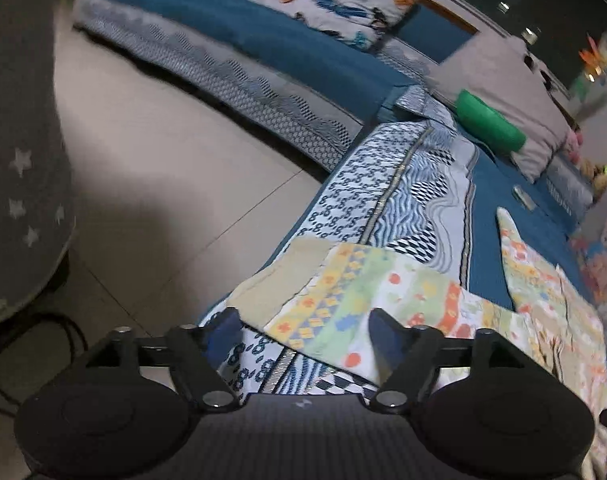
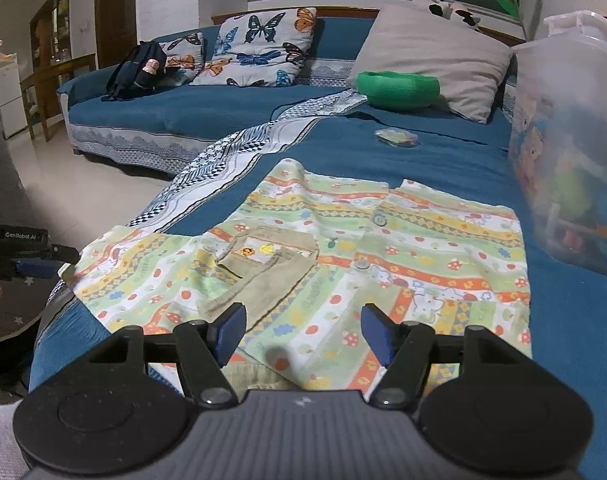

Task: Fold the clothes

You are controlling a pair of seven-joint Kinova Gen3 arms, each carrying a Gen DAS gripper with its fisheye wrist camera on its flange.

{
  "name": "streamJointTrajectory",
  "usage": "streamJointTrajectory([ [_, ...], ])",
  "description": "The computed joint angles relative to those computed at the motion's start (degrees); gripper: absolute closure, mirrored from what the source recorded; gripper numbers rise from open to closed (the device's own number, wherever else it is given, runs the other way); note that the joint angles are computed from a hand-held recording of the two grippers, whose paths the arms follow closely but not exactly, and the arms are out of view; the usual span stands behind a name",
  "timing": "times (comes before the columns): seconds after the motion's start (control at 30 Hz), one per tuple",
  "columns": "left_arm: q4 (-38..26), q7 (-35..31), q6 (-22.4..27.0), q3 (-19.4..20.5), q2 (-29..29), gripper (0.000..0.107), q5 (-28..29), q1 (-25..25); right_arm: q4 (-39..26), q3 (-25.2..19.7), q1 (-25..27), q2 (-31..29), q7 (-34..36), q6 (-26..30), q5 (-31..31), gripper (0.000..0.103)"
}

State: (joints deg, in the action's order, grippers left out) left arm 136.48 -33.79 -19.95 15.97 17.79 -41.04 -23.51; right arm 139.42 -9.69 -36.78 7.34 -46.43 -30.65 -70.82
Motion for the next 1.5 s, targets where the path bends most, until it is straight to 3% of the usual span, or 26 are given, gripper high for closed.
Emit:
streamJointTrajectory([
  [0.13, -0.6, 4.4, -2.3, 2.6, 2.9, 0.029, -5.3, -5.0, -0.1, 0.0, -0.1, 0.4, -0.4, 0.1, 0.6, 0.037],
  [0.3, -1.5, 6.9, -5.3, 1.8, 3.9, 0.070, -10.2, -5.9, -1.0, 0.6, 0.0, 0.7, 0.9, 1.1, 0.3, 0.037],
  [0.47, -1.5, 3.6, -5.4, -1.9, 2.5, 0.092, -7.8, -0.7, -3.2, 1.4, -0.2, 2.1, 4.3, 3.1, -0.3, 0.034],
  [0.6, -1.2, -0.4, -5.5, -3.6, 1.6, 0.097, -3.7, 2.6, -5.0, 2.4, -0.9, 3.6, 7.9, 5.0, -0.3, 0.032],
  [0.83, -1.0, 0.7, -7.4, -3.2, 0.3, 0.100, -4.8, 1.8, -7.1, 4.2, -2.3, 5.1, 11.8, 7.0, -1.3, 0.031],
  [1.17, 0.2, 7.4, -16.4, -5.9, -4.6, 0.101, -14.5, 2.8, -7.8, 4.7, -2.8, 5.6, 14.5, 7.7, -3.4, 0.030],
  [1.37, -0.3, 7.8, -26.6, -7.1, -5.8, 0.102, -24.2, 5.8, -7.1, 4.9, -1.7, 4.4, 12.2, 8.1, -3.0, 0.033],
  [1.43, -1.0, 4.9, -27.0, -6.9, -5.6, 0.101, -26.7, 8.1, -6.4, 4.9, -1.1, 3.5, 10.9, 7.7, -3.1, 0.033],
  [1.5, -1.4, 0.9, -24.1, -7.6, -5.9, 0.096, -26.8, 12.5, -5.6, 4.7, -0.4, 2.5, 9.8, 6.8, -3.6, 0.035],
])
